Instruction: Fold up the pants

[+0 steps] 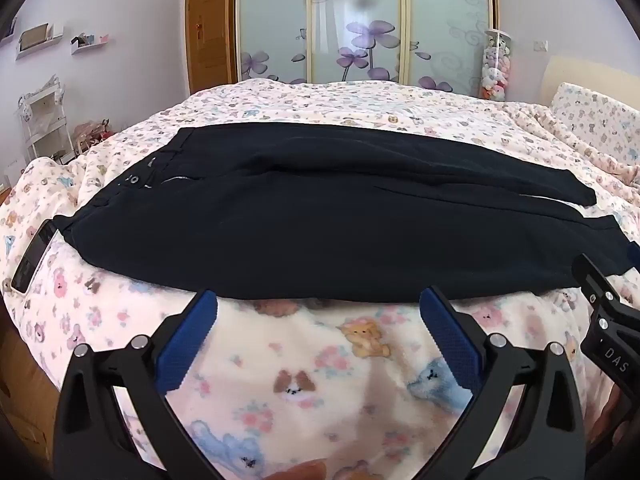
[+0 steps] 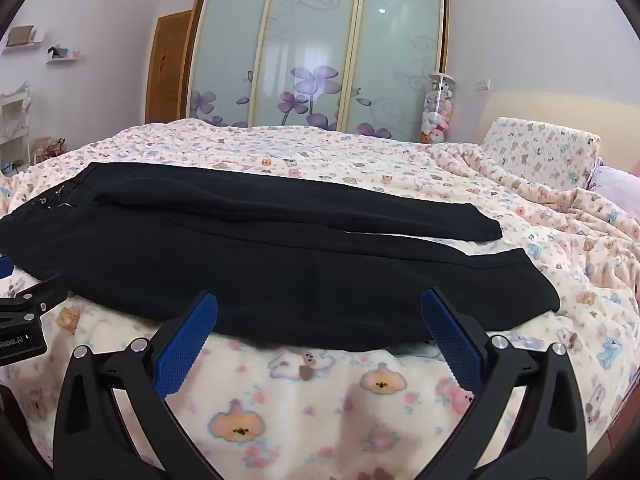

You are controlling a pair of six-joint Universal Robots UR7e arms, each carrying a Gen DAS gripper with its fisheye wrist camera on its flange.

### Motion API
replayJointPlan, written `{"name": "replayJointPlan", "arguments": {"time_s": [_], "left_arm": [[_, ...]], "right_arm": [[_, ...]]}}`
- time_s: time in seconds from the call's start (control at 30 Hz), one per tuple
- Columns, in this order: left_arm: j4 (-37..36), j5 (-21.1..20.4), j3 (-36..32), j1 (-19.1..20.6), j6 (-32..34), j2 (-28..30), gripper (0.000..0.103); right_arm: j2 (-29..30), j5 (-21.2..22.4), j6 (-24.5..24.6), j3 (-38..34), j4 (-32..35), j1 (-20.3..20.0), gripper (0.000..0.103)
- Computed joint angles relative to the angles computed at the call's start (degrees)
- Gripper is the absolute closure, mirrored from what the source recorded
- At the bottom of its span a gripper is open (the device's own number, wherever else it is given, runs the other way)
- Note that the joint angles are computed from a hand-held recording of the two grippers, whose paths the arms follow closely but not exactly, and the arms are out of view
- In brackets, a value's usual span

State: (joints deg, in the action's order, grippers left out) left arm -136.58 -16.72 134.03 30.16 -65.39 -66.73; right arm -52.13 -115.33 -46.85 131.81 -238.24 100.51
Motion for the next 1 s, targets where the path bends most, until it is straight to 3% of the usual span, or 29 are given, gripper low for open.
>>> {"name": "replayJointPlan", "arguments": {"time_s": [0.3,0.4,0.53,1.0], "left_arm": [[3.67,-0.38,-0.39,-0.57,-3.67,-0.57,0.002],[-2.01,-0.46,-0.02,0.67,1.1,0.29,0.002],[-3.22,-0.4,0.16,1.02,2.06,0.3,0.002],[-1.04,-0.53,-0.28,0.56,0.51,0.34,0.002]], "right_arm": [[-0.07,-0.43,0.05,-0.09,0.42,0.16,0.001],[-0.09,-0.45,0.06,-0.07,0.39,0.18,0.001],[-0.04,-0.51,0.09,-0.1,0.48,0.22,0.001],[0.09,-0.66,0.19,-0.18,0.51,0.32,0.001]]}}
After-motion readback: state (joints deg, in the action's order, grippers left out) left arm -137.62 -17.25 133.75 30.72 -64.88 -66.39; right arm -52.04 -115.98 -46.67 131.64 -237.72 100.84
